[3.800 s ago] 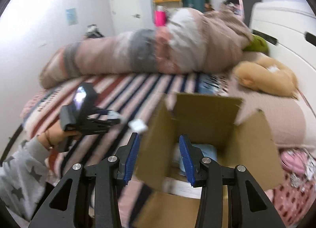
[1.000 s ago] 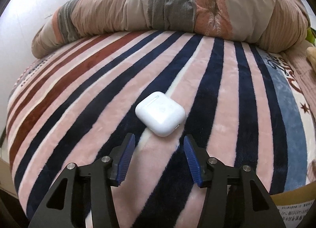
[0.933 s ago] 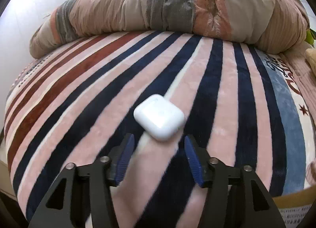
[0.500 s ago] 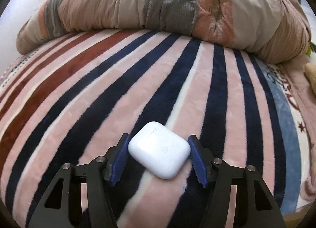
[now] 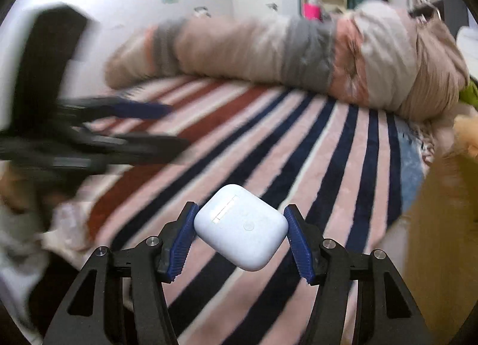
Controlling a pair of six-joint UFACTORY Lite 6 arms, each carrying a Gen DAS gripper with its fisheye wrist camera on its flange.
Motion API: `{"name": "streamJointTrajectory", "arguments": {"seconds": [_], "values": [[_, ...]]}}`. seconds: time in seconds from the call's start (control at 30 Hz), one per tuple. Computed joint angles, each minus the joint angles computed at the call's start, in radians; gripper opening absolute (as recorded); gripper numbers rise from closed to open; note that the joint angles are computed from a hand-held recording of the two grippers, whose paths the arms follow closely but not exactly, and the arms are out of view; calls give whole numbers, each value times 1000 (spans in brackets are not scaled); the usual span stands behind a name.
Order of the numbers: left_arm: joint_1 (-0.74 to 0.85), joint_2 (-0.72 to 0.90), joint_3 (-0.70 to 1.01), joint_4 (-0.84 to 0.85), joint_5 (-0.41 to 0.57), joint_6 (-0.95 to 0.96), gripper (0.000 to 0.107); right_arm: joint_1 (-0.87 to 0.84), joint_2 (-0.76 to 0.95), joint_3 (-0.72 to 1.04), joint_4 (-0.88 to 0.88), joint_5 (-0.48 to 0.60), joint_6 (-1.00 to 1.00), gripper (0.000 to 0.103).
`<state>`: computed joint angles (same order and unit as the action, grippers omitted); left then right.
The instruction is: Organize rigid objects
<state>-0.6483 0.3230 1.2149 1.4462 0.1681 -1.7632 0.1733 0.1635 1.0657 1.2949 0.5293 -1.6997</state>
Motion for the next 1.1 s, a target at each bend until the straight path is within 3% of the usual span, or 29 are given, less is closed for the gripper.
{"name": "streamJointTrajectory", "arguments": {"seconds": [0.1, 0.2, 0.37, 0.53, 0.63, 0.73, 0.8, 0.9, 1.1], "values": [[-60, 40, 93, -216, 47, 197, 85, -137, -202, -72, -53, 91, 17, 56], [-113, 97, 193, -294, 102, 249, 96, -329, -225, -14, -121, 152, 74, 56], [-175, 259, 455, -564, 171, 501, 97, -481, 49, 227, -282, 106, 232, 56], [-220, 443, 742, -661, 290, 583, 97, -475, 324, 461, -478, 216, 418, 56], [-245, 523, 864, -636, 371, 570, 97, -472, 338, 459, -499, 205, 417, 58], [-265, 551, 902, -570, 425, 508, 98, -487, 302, 414, -439, 177, 347, 78], [-278, 552, 897, -510, 469, 442, 98, -503, 269, 386, -391, 185, 296, 80], [-310, 523, 827, -355, 562, 264, 101, -568, 195, 318, -244, 282, 126, 82], [-334, 422, 627, -207, 674, -24, 102, -618, 69, 178, 64, 490, -222, 103]]}}
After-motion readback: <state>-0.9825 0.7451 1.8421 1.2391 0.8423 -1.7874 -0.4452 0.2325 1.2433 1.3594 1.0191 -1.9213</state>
